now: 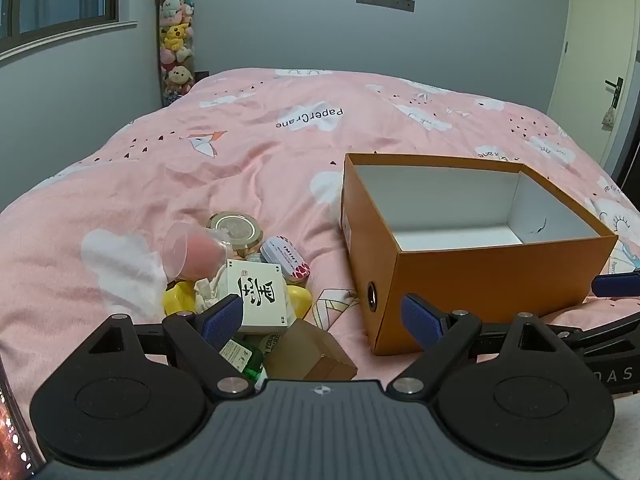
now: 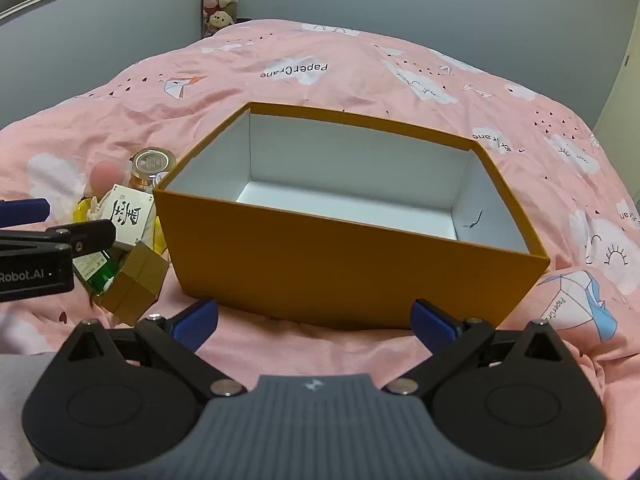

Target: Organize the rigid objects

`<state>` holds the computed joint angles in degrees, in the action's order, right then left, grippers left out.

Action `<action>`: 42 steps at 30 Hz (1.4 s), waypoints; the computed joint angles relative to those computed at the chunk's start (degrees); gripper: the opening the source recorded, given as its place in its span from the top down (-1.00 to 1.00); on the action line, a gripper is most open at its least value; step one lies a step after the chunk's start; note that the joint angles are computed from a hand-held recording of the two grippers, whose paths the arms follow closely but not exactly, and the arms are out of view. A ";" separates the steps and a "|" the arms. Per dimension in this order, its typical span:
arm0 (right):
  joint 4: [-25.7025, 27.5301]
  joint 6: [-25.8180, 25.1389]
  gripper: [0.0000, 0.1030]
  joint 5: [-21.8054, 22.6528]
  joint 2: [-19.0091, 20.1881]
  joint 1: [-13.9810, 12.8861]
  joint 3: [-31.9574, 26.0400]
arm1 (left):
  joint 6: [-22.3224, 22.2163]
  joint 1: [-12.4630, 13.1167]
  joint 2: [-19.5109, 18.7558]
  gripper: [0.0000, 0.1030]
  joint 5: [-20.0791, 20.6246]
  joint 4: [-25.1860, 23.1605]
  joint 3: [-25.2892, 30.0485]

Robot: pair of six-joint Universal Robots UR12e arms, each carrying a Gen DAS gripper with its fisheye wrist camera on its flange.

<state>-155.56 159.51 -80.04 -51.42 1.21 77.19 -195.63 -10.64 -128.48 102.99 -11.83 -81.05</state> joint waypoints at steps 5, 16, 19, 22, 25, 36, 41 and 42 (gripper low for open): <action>-0.11 0.31 -0.95 -0.13 0.00 0.05 0.02 | 0.01 0.04 -0.18 -1.00 -0.07 0.14 -0.16; 0.66 0.29 -0.95 -0.24 0.02 0.00 -0.24 | 0.08 0.10 -0.31 -1.00 -0.12 -0.18 0.00; 0.88 0.36 -0.95 -0.52 0.07 0.04 -0.35 | 0.09 0.09 -0.32 -1.00 -0.10 -0.33 0.08; 1.21 0.47 -0.95 -0.88 0.15 0.10 -0.52 | 0.08 0.08 -0.36 -1.00 -0.07 -0.32 0.10; 1.22 0.52 -0.95 -1.22 0.17 0.16 -0.54 | 0.16 0.10 -0.37 -1.00 -0.15 -0.38 0.13; 1.71 1.02 -0.95 -1.79 0.25 0.19 -0.81 | 0.24 0.09 -0.10 -1.00 -0.13 -0.52 -0.16; 1.75 1.08 -0.95 -1.88 0.26 0.16 -0.82 | 0.20 0.09 -0.10 -1.00 -0.13 -0.59 -0.14; 1.81 1.11 -0.95 -1.93 0.27 0.16 -0.83 | 0.20 0.09 -0.10 -1.00 -0.13 -0.59 -0.14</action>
